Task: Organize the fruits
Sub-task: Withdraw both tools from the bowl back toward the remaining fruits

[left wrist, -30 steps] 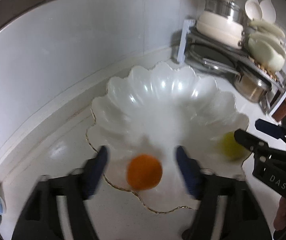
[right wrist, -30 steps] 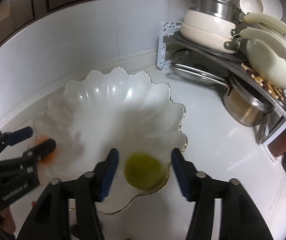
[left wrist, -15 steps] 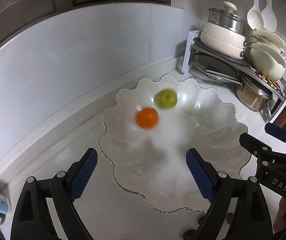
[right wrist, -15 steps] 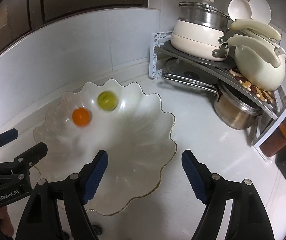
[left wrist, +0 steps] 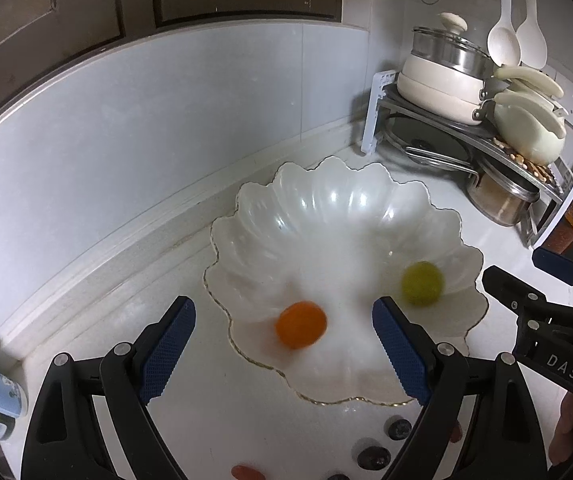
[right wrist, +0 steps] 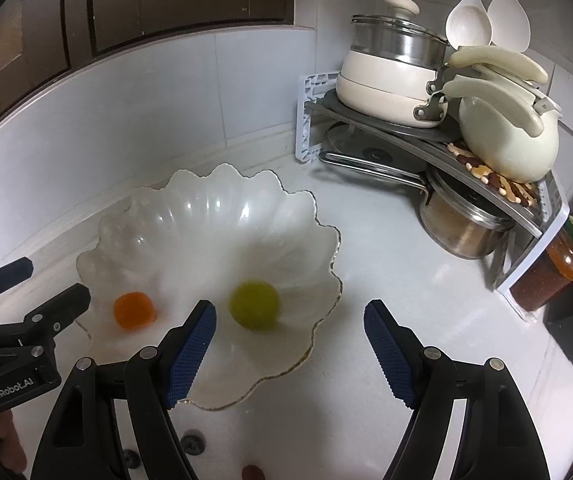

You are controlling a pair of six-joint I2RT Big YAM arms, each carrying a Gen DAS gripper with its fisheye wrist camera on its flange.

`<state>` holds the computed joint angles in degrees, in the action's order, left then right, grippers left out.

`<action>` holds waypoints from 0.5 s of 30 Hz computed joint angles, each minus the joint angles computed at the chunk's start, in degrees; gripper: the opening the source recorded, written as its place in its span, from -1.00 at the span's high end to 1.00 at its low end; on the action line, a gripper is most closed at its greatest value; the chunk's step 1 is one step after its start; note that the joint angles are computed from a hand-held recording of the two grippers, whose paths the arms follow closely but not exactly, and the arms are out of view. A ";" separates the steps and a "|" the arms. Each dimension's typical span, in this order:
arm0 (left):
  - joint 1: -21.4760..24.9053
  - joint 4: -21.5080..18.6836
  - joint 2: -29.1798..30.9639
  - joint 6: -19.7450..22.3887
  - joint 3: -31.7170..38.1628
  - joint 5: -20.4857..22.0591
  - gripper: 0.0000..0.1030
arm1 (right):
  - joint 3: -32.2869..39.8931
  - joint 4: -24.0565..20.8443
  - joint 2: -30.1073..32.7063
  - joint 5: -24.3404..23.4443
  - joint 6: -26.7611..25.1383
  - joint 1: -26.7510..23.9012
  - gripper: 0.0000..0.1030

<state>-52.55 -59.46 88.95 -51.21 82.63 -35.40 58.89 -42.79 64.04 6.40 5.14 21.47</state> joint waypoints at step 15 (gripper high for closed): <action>-4.74 -7.04 -0.54 -7.12 1.76 -4.66 -0.76 | -2.96 -0.91 -5.78 -2.44 -0.93 -0.67 -0.50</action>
<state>-57.30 -66.50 88.42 -58.34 84.39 -40.06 55.93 -43.70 58.26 3.97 4.22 20.79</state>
